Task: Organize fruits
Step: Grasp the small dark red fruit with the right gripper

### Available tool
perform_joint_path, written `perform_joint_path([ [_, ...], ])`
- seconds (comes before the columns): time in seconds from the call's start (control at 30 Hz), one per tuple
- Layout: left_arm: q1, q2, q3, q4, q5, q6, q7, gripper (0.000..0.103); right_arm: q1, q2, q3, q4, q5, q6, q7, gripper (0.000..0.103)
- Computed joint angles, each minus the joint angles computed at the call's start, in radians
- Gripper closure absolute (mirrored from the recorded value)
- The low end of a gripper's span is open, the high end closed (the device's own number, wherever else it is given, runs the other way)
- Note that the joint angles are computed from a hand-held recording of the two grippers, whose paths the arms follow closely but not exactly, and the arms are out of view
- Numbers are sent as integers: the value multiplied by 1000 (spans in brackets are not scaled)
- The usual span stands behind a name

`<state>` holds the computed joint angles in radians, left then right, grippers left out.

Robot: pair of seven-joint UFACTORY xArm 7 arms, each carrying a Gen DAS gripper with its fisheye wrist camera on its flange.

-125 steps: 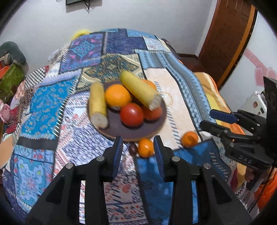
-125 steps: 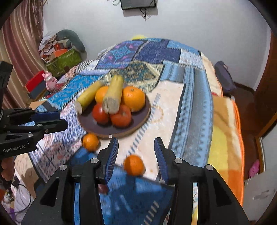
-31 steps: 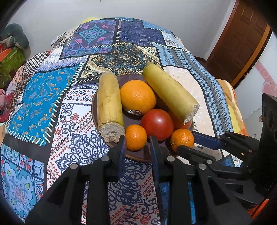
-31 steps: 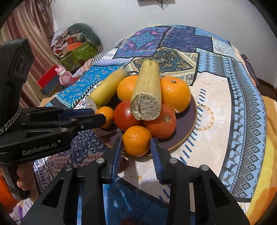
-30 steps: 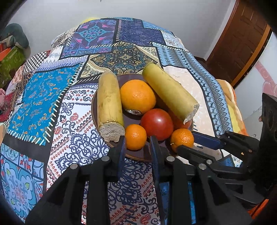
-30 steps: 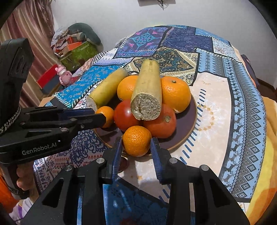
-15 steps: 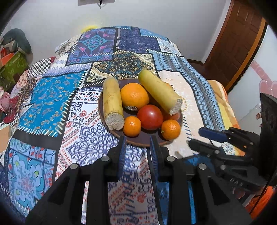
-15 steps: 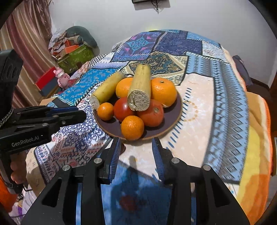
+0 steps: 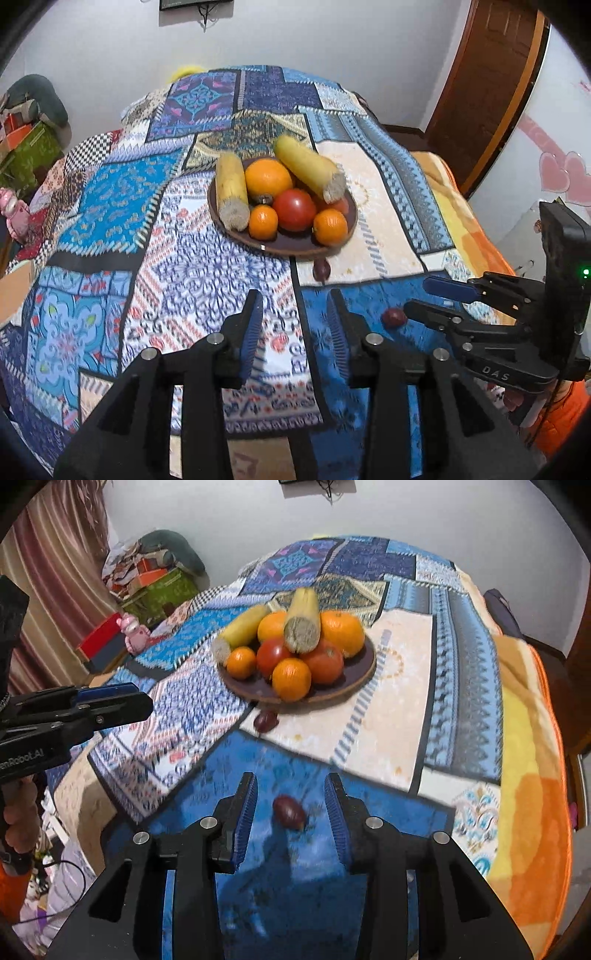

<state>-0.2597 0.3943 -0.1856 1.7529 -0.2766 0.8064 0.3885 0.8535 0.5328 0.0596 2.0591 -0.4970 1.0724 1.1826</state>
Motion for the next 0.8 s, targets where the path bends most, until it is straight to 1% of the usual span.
perform_joint_path([
  [0.2, -3, -11, 4, -51, 11, 16, 1, 66, -11, 10, 12, -27, 36, -26, 12, 68],
  [0.33, -8, 4, 5, -45, 20, 29, -2, 66, -16, 15, 16, -41, 56, -42, 6, 68],
  [0.4, -14, 19, 6, -29, 28, 36, -9, 66, -14, 12, 13, -50, 55, -50, 14, 70],
  [0.53, -26, 64, 5, 23, 44, 56, -22, 66, -20, -9, 12, -88, 51, -81, 31, 82],
  [0.8, -71, 214, 5, 226, 85, 143, -63, 66, -32, -53, 16, -154, 21, -121, 61, 82],
])
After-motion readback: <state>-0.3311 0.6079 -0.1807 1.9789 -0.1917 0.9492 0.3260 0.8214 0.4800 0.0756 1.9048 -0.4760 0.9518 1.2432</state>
